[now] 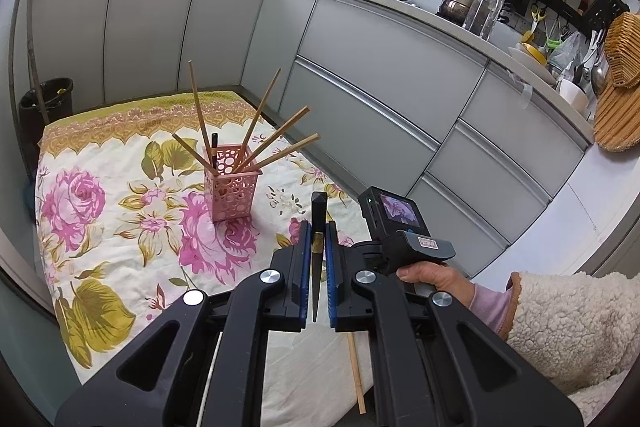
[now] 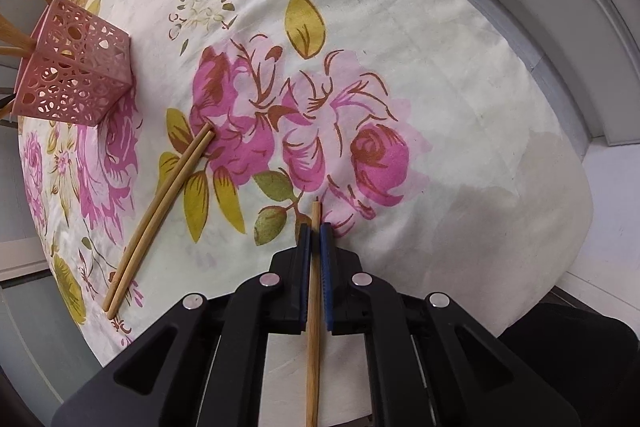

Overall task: Organize utensils
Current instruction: 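Carry both upright chopsticks toward the pink holder, then lower both held chopsticks into the pink holder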

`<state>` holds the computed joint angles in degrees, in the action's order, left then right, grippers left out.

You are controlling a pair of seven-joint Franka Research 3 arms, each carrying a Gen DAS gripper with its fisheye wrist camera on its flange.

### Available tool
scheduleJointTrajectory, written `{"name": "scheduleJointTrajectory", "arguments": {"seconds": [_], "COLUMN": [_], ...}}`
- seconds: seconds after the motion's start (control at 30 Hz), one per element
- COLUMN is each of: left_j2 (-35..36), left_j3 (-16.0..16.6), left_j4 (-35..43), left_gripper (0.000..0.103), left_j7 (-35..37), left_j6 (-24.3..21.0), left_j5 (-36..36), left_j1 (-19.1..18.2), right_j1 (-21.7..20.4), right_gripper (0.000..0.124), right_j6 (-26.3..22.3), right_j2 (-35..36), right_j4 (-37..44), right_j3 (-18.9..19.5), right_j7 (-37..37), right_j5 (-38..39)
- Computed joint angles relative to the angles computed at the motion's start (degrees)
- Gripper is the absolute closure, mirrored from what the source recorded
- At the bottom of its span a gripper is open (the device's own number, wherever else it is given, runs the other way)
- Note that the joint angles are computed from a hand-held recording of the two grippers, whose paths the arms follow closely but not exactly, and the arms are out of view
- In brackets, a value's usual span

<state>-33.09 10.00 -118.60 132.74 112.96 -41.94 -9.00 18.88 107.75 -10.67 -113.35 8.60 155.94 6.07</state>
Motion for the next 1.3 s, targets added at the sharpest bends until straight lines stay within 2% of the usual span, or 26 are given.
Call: {"name": "scheduleJointTrajectory", "arguments": {"seconds": [0.13, 0.2, 0.3, 0.33, 0.5, 0.6, 0.63, 0.7, 0.9, 1.1, 1.3], "left_j2": [-0.2, -0.5, -1.2, -1.5, -2.6, -3.3, -3.5, -3.9, -4.5, -2.6, 1.5], "left_j3": [-0.3, -0.8, -1.3, -1.8, -3.3, -3.4, -3.3, -3.4, -3.9, -5.0, -6.3], "left_j4": [-0.2, -0.5, -0.7, -1.0, -2.0, -2.5, -2.5, -2.7, -2.2, 1.3, 6.2], "left_gripper": [0.097, 0.097, 0.097, 0.097, 0.097, 0.097, 0.097, 0.097, 0.097, 0.097, 0.097], "left_j7": [0.0, -0.5, -1.3, -1.8, -4.4, -6.1, -6.8, -8.3, -11.9, -14.8, -17.7], "left_j6": [0.4, 1.6, 2.9, 3.7, 6.5, 7.7, 7.9, 8.7, 11.1, 14.3, 18.5], "left_j5": [0.3, 0.5, 0.9, 1.4, 4.3, 5.5, 5.7, 6.2, 7.9, 10.8, 13.4], "left_j1": [0.1, 0.3, -0.1, -0.2, -1.2, -2.0, -2.3, -2.7, -4.3, -5.5, -5.8], "right_j1": [1.1, 1.3, 0.3, 1.0, -0.8, -2.6, -4.0, -3.8, -6.2, -8.8, -11.5], "right_gripper": [0.118, 0.119, 0.119, 0.119, 0.119, 0.119, 0.119, 0.119, 0.119, 0.119, 0.119], "right_j6": [-2.6, 1.6, 7.6, 7.6, 9.4, 9.1, 11.7, 10.9, 11.1, 13.3, 14.8], "right_j2": [1.7, 0.4, -5.3, -9.2, -17.7, -20.0, -19.1, -21.6, -24.0, -23.4, -19.9], "right_j4": [2.7, 0.3, -6.3, -9.5, -12.9, -10.7, -10.4, -10.0, -5.3, -0.1, 7.9], "right_j3": [1.2, 1.4, 1.6, 0.5, 3.2, 5.2, 6.6, 5.7, 6.6, 7.5, 7.7], "right_j7": [1.0, 2.1, 1.7, 0.8, -1.6, -1.4, -3.5, -3.7, -7.4, -10.5, -13.7], "right_j5": [-5.3, -5.6, -4.2, -4.2, -6.4, -8.8, -8.8, -10.2, -12.3, -14.2, -16.9]}}
